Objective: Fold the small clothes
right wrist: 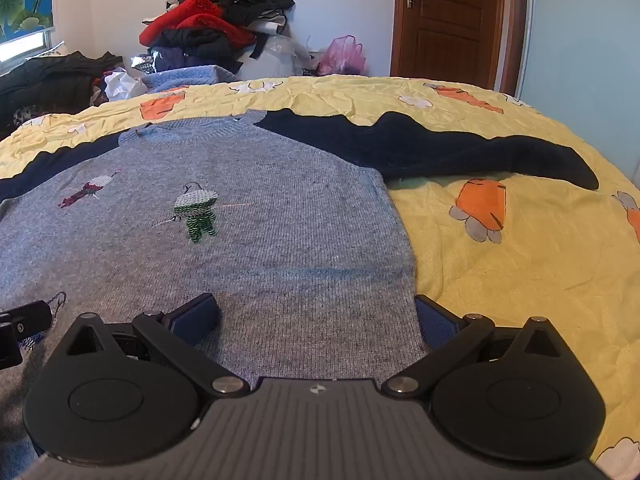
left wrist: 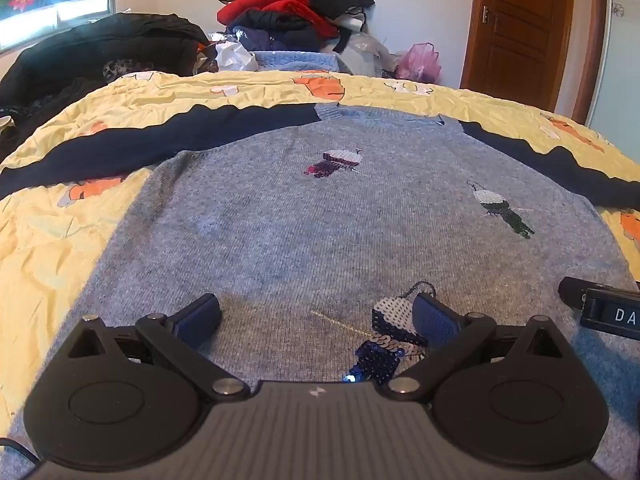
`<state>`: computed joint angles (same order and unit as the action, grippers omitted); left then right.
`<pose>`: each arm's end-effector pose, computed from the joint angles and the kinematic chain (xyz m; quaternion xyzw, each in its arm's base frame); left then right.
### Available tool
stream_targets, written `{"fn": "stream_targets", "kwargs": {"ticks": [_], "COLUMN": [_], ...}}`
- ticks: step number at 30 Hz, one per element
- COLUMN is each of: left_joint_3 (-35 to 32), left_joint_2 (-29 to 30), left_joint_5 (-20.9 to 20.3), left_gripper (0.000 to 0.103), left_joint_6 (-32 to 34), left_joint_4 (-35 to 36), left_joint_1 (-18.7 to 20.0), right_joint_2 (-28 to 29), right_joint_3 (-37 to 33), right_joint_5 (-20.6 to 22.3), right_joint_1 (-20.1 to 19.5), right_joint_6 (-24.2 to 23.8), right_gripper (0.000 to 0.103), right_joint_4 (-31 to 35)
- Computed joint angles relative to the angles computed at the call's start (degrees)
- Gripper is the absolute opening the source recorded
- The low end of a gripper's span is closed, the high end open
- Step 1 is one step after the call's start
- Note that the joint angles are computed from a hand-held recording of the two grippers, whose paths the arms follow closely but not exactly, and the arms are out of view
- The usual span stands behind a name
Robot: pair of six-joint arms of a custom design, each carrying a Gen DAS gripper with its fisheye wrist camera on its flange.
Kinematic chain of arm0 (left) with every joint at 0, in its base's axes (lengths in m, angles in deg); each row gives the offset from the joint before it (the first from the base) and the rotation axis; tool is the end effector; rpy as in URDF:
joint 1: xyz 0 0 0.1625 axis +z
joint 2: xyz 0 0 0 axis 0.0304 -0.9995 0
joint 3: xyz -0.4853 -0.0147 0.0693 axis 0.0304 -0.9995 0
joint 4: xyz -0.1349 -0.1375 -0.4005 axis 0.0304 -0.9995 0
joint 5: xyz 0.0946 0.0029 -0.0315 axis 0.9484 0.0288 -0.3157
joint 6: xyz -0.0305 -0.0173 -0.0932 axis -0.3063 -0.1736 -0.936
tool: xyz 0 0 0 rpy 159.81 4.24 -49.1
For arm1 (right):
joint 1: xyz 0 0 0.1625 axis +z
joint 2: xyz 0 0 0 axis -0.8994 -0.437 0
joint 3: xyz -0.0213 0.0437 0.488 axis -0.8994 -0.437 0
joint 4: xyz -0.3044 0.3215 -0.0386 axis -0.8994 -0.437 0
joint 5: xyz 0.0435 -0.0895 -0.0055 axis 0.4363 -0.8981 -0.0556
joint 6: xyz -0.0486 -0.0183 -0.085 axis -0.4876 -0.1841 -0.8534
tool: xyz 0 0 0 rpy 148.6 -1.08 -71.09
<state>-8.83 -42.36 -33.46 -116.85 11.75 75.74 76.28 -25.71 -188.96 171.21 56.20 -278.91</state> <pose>0.0402 -0.7464 0.2749 0.0928 0.8284 -0.4134 0.3664 0.3149 -0.7877 -0.0889 0.1689 -0.8420 0.3841 0.3390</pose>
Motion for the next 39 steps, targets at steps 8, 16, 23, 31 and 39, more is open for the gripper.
{"fn": "stream_targets", "kwargs": {"ticks": [8, 16, 23, 31, 39], "left_joint_3": [-0.21, 0.22, -0.33, -0.45, -0.46], "left_joint_2": [0.15, 0.01, 0.21, 0.29, 0.31], "left_joint_5": [-0.31, -1.14, -0.72, -0.92, -0.87], "left_gripper": [0.103, 0.103, 0.103, 0.103, 0.103], "left_joint_6": [0.06, 0.27, 0.29, 0.38, 0.43], "left_joint_4": [0.08, -0.29, 0.11, 0.20, 0.18], "left_joint_1": [-0.06, -0.50, -0.08, -0.11, -0.12], "right_joint_2": [0.02, 0.02, 0.04, 0.06, 0.05], "right_joint_3": [-0.03, -0.02, -0.03, -0.05, -0.03], "right_joint_5": [-0.03, -0.04, -0.06, -0.06, -0.05], "right_joint_1": [0.00, 0.01, 0.02, 0.02, 0.02], "right_joint_6": [-0.05, -0.05, -0.06, -0.06, -0.07], "right_gripper": [0.103, 0.103, 0.103, 0.103, 0.103], "right_joint_4": [0.00, -0.02, -0.03, -0.03, -0.05]}}
